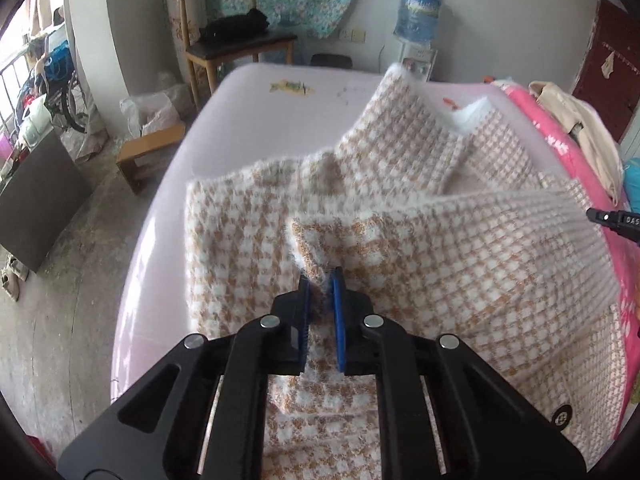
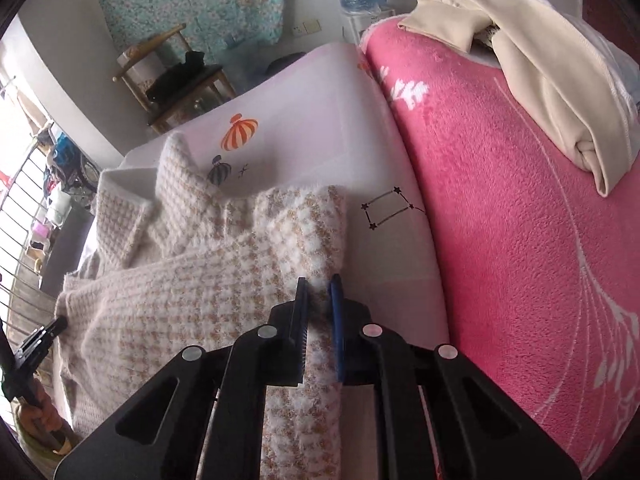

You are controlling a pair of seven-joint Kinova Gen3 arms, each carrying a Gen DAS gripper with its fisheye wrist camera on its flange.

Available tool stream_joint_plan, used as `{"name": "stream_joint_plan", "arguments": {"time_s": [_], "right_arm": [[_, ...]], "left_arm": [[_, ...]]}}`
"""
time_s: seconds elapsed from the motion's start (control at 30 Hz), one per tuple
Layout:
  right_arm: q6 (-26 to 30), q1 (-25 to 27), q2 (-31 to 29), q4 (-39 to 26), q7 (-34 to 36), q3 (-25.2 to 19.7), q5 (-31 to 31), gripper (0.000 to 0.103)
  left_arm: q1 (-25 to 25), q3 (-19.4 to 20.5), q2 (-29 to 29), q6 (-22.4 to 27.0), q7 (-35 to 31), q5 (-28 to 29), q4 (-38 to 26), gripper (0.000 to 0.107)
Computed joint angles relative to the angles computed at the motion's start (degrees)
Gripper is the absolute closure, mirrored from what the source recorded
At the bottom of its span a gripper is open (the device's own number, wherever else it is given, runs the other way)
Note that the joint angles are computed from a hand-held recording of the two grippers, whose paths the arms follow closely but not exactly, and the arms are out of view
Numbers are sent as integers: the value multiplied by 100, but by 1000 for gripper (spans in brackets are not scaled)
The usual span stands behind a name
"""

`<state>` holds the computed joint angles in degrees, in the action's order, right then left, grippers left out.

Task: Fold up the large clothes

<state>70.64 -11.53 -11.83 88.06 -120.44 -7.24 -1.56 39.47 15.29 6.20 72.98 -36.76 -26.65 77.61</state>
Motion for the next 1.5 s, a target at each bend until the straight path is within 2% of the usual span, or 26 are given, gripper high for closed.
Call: {"name": "stream_joint_plan", "arguments": {"time_s": [0.07, 0.1, 0.17, 0.23, 0.33, 0.37, 0.43, 0.5, 0.53, 0.57, 0.63, 0.7, 0.77, 0.83, 0.9, 0.97, 1.0, 1.1, 1.2, 1.27, 1.3, 1.33, 1.37, 1.43, 1.5], "right_arm": [[31, 3, 30, 19, -30, -51, 152, 89], [54, 2, 19, 2, 17, -38, 147, 84], [262, 35, -49, -153, -98, -180, 369, 77], [403, -15, -226, -290, -115, -367, 654, 77], [375, -274, -518, -356, 308, -555, 627, 71], [346, -378, -567, -332, 483, -623, 546, 65], [442, -615, -486, -278, 654, -883, 662, 63], [690, -661, -198, -144, 547, -1268, 971, 62], [724, -691, -102, 21, 481, -1305, 1022, 61], [664, -752, -113, 81, 409, -1235, 1019, 61], [825, -776, -102, -81, 328, -1081, 886, 61], [947, -766, -97, -365, 174, -1186, 966, 61], [773, -963, -82, -544, 253, -1135, 972, 59], [638, -1014, 116, -715, 254, -1339, 1148, 53], [303, -1175, 326, -671, 268, -1196, 1008, 43], [231, -1231, 655, -580, 139, -1126, 1050, 41], [185, -1307, 805, -477, 101, -1050, 1081, 38], [459, -1601, 938, -683, -166, -1081, 1452, 37], [526, -1856, 748, -768, -286, -1076, 1759, 37], [557, -1678, 701, -764, -472, -1245, 2031, 36], [579, -1606, 757, -760, -525, -1186, 2027, 36], [601, -1596, 846, -728, -595, -1022, 1930, 36], [536, -1592, 919, -628, -603, -758, 1740, 31], [424, -1549, 876, -578, -617, -541, 1420, 31], [685, -1501, 814, -732, -634, -749, 1474, 31]], "left_arm": [[211, -240, -13, -70, -74, -19, 134, 90], [350, -290, -33, -44, 25, -169, 158, 90], [309, -127, -136, -9, 253, -363, 199, 87], [179, 230, -291, 86, 492, -735, 245, 80], [374, 327, -519, -46, 545, -1110, 325, 71], [270, 451, -538, -178, 478, -1049, 338, 65], [-88, 790, -344, -167, 153, -661, 160, 55], [-69, 732, 72, 123, -135, -289, -30, 46], [90, 550, 167, 175, -141, -242, 8, 44], [356, 305, 156, 143, -67, -289, 7, 42], [572, 47, 97, 182, -131, -212, -15, 42], [393, 156, -129, -105, -65, -140, 119, 42], [338, 201, -193, -301, -134, -201, 119, 36], [328, 226, -33, -277, -183, -261, -93, 34], [282, 178, 203, -239, -265, -120, -297, 24], [380, -24, 524, 6, -238, -44, -463, 24], [365, -40, 596, 22, -236, -38, -438, 20], [529, -209, 509, -17, -351, -41, -411, 20], [448, -68, 183, -382, -344, -194, -119, 20], [585, -156, 233, -331, -310, -398, -162, 18], [577, -179, 374, -168, -342, -379, -306, 18], [463, -153, 521, -62, -376, -266, -396, 18], [364, -164, 603, -50, -381, -133, -396, 14], [276, -257, 513, -210, -265, 39, -311, 11], [272, -292, 363, -170, -159, 141, -258, 12]]}}
